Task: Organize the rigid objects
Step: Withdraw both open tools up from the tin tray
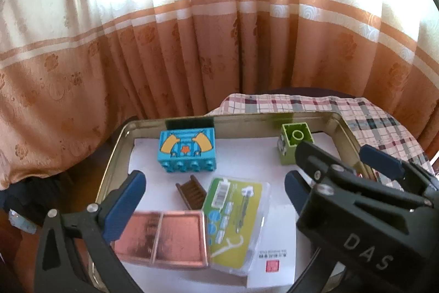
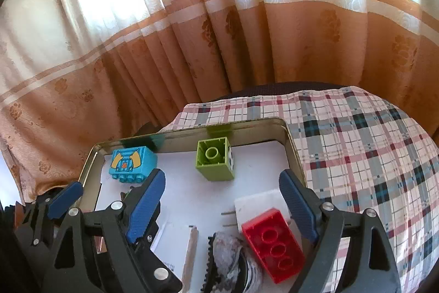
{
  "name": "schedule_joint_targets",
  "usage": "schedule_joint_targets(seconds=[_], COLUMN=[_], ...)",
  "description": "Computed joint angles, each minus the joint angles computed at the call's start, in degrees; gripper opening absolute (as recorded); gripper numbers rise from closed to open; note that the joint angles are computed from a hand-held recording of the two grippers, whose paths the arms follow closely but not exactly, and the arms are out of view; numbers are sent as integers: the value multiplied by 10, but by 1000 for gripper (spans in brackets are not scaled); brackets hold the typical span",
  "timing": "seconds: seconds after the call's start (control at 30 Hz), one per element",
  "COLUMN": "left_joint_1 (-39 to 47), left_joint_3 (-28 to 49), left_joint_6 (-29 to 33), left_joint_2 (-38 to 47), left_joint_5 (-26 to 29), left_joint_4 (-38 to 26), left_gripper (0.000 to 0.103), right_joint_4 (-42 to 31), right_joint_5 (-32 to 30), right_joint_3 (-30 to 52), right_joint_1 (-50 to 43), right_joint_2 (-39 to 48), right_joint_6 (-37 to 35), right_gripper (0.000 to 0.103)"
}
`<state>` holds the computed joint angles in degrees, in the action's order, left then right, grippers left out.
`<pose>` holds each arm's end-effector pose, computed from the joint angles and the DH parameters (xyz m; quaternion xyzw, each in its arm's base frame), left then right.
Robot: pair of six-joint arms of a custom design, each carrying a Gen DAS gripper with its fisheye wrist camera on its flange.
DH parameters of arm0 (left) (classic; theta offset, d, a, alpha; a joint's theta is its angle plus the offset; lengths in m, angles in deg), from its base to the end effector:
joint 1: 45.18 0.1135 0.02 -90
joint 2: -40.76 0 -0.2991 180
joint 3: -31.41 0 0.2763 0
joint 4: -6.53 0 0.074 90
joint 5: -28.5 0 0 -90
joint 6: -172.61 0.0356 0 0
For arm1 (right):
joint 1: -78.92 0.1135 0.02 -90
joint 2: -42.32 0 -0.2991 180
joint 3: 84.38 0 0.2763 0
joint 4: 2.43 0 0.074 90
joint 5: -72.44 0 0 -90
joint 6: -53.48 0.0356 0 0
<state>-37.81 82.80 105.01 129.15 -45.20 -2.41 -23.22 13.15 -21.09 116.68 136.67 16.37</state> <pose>0.3062 0.0295 0.1685 0.1727 0.9028 -0.0316 0.3926 0.2831 0.1963 0.1869 0.2058 0.8920 0.0481 0.3995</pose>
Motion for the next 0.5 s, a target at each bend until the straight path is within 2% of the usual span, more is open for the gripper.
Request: schedule_joint_targets(seconds=[0.23,0.5], left_joint_1=[26,53], left_joint_3=[-47,-131], left_joint_6=[2,-7], left_joint_2=[-20,-53], left_joint_5=[21,51], left_joint_4=[36,151], left_gripper=[103,103], right_joint_4=[29,42], right_joint_5=[50,160], right_joint_3=[-37,-66], right_joint_1=[38,101], right_joint_2=[-16,-22], right_joint_6=[6,7], right_gripper=[87,87])
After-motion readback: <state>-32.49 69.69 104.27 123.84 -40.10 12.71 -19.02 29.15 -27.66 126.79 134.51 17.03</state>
